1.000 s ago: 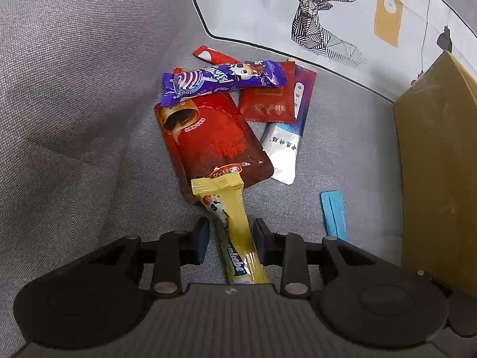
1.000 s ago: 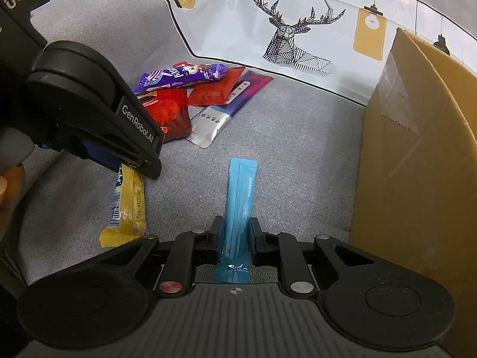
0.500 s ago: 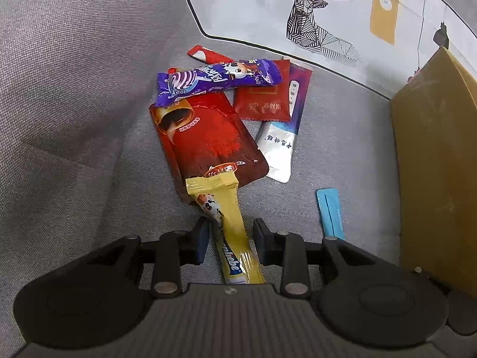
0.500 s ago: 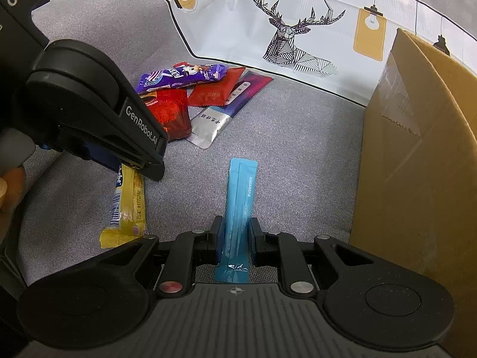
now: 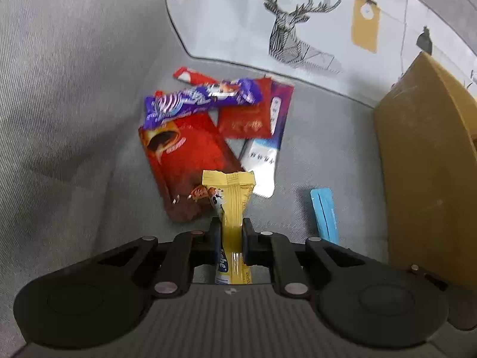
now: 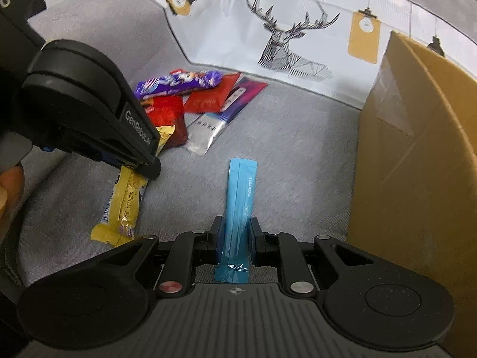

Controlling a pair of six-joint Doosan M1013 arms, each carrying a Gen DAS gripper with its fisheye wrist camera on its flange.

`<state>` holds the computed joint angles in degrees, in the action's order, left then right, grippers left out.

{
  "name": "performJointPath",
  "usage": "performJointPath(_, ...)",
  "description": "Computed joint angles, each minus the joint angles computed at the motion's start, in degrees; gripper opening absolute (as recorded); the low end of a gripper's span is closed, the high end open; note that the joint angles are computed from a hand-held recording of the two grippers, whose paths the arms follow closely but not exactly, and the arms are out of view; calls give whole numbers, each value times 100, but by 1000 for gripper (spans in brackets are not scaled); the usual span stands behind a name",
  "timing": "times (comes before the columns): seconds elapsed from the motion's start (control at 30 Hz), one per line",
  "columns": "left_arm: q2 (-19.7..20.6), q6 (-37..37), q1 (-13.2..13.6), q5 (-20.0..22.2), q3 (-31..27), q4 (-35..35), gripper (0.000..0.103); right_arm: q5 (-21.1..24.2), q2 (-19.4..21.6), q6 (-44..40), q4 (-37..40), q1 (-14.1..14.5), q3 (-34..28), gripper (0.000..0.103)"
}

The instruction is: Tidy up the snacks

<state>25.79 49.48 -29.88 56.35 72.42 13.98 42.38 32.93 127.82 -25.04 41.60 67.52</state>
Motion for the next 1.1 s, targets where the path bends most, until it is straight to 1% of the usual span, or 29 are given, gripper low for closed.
performJointPath(0.23,-157,-310,-51,-594,171,350,14,-542,-152,590,-712,49,213,18)
performJointPath(0.33,-243,-567,-80,-926,257,658,14,-788,-243,905,-1105,77,313,18)
performJointPath(0.5,-388,-1243,-141,-1404,400,1329,14,-1094,-404,1518,-1751,89,447,18)
performJointPath(0.6,-453,-1613,-182,-1587,440,1684,14,-1254,-523,1892,-2044,61,548,18)
performJointPath(0.77,-539,-2047,-296,-1772,463,2178,14,-1428,-690,2570,-2643,-3,742,18)
performJointPath(0.97,-612,-2496,-466,-2047,533,2818,14,-1607,-929,3770,-3681,-65,1094,18)
performJointPath(1.1,-628,-2789,-568,-2230,545,3198,14,-1553,-1093,4929,-4741,-86,1357,18)
